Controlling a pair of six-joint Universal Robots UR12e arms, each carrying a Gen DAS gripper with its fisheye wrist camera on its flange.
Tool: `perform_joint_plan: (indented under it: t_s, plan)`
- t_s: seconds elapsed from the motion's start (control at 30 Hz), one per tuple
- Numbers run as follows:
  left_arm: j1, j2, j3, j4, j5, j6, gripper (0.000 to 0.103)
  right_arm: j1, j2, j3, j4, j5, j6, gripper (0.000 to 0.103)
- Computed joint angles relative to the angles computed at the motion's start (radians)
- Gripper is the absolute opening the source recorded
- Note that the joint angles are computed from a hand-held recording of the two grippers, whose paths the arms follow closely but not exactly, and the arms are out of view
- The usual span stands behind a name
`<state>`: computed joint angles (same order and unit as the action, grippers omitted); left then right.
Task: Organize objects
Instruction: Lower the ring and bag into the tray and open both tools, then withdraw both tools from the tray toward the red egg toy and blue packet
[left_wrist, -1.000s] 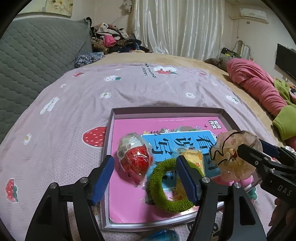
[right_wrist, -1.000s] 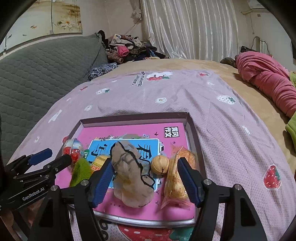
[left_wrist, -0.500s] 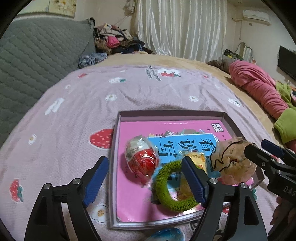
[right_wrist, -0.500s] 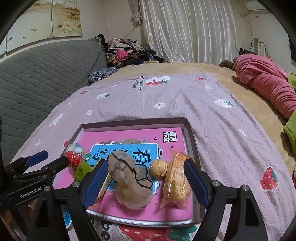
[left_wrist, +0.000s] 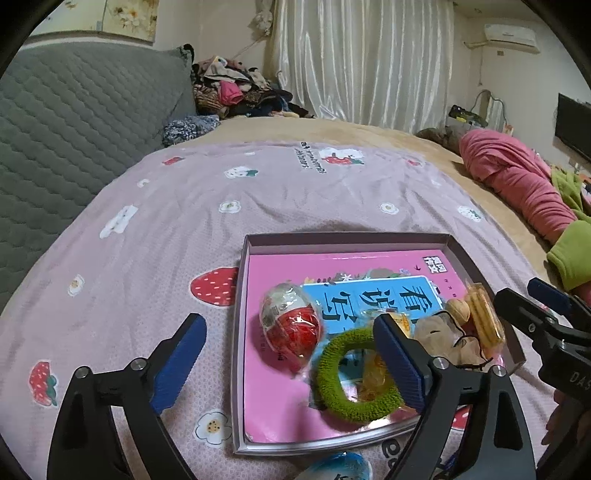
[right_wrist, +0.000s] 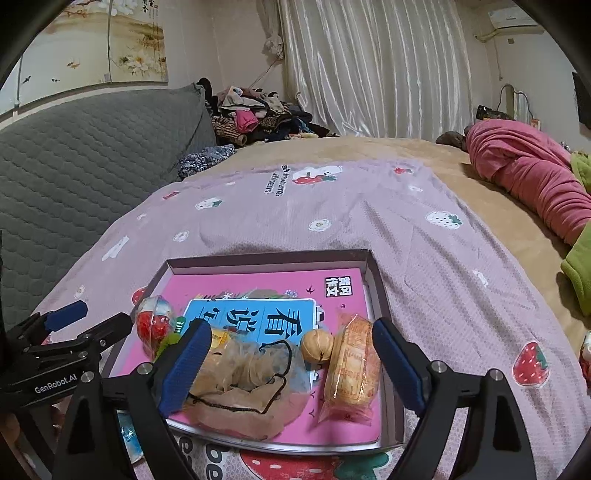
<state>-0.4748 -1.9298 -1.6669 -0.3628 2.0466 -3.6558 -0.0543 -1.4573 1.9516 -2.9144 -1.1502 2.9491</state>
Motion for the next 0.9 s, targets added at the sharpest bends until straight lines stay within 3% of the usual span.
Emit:
perform_joint_plan:
  t_s: [0.4, 0.53, 0.9]
  plan:
    - [-0.001, 0.028, -0.017, 0.034, -0.03, 0.006, 0.093, -0.002, -0.026, 0.023, -0.077, 0.029, -0.018, 0.099]
    - [-0.008, 0.049, -0.035, 0.081, -0.008, 0.013, 0.093, -0.004, -0.041, 0.034, -0.117, 0.036, -0.012, 0.1]
    - [-0.044, 0.09, -0.057, 0.077, 0.087, 0.008, 0.094, -0.035, -0.101, 0.072, -0.168, 0.112, 0.005, 0.102]
